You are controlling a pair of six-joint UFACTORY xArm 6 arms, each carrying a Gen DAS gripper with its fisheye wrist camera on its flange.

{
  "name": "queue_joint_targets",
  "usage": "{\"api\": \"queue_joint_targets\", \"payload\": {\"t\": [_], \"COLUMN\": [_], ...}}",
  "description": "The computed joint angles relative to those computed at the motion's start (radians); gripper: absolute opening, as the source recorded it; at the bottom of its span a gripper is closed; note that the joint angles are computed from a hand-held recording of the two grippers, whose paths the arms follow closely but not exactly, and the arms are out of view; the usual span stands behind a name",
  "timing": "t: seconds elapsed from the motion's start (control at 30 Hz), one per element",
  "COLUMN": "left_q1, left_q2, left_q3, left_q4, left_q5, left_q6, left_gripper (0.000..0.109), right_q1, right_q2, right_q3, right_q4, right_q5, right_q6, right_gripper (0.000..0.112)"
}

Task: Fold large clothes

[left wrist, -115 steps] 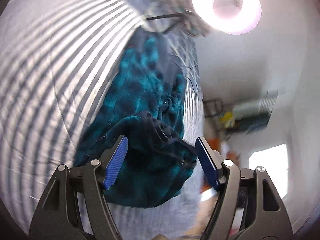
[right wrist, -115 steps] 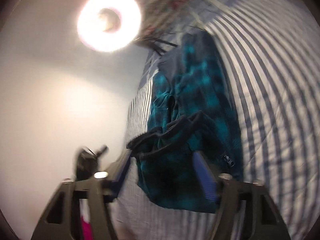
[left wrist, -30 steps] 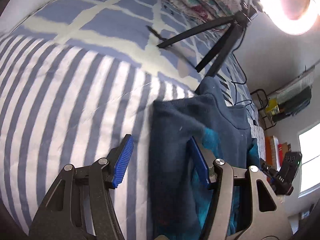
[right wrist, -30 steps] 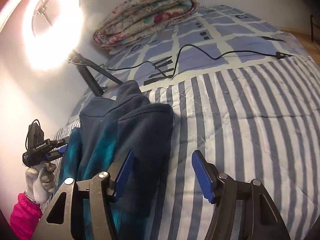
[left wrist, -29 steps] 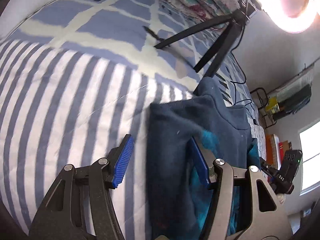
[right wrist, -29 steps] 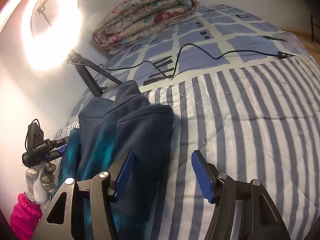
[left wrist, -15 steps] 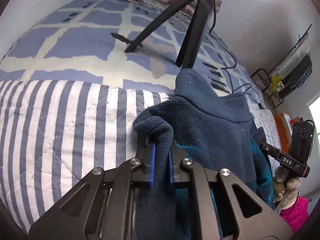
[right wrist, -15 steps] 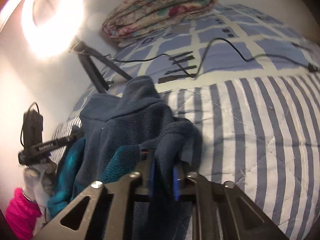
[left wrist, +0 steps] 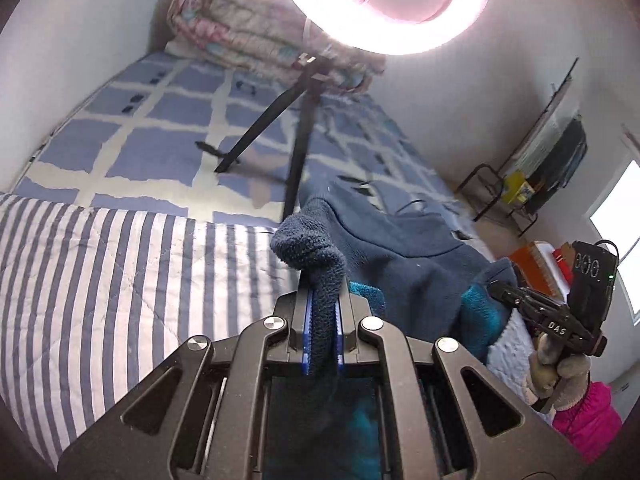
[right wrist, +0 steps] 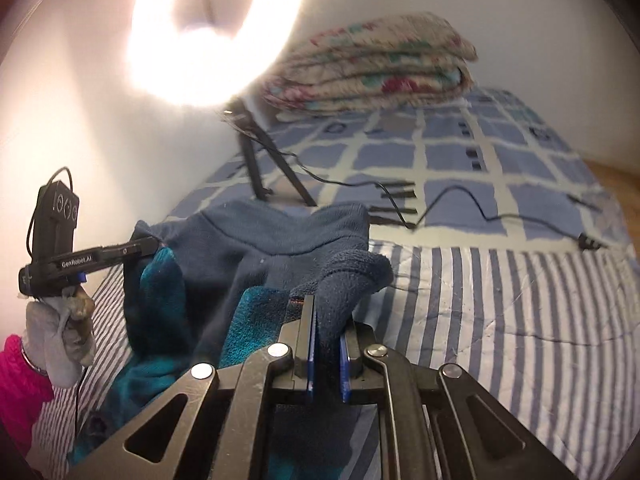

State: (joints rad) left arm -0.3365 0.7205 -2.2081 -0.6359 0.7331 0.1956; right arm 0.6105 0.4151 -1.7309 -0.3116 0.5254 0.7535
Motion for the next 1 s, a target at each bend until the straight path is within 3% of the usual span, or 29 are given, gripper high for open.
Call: {"api": "queue_joint_targets", "payload": {"t": [0.3,0.47,0.67,1.0], "left_q1": [-0.048,-0.063,-0.082,-0.11], "left_q2": [-0.383,-0.558,-0.74,-0.957], "left_q3": [0.475,0.697,0.912,1.185], "left_q4": [-0.071,-0.049,-0.012,0.025], "left_q5": [-0.1,-0.132,-0.165,-0.182], "left_q6": [0.111,0.116,0.098,0.05], "left_gripper": [0.006,0.006,0.006,0.006], "right_q1": [0.098,0.167,0.23,0.407], "right_q2": [-0.189,-0.303,-0.418,-0.487], "right_q3": [0.149,0.257,0.398,0.504], "right_q4": [-0.095,-0.15,-0.218,-0.327], "right_q5": [0.051,0.094,0.084,0.177], "right_q6": [0.08,0.165,0.322,0.554], "right_gripper": [0.006,0.006,0.006,0.005]}}
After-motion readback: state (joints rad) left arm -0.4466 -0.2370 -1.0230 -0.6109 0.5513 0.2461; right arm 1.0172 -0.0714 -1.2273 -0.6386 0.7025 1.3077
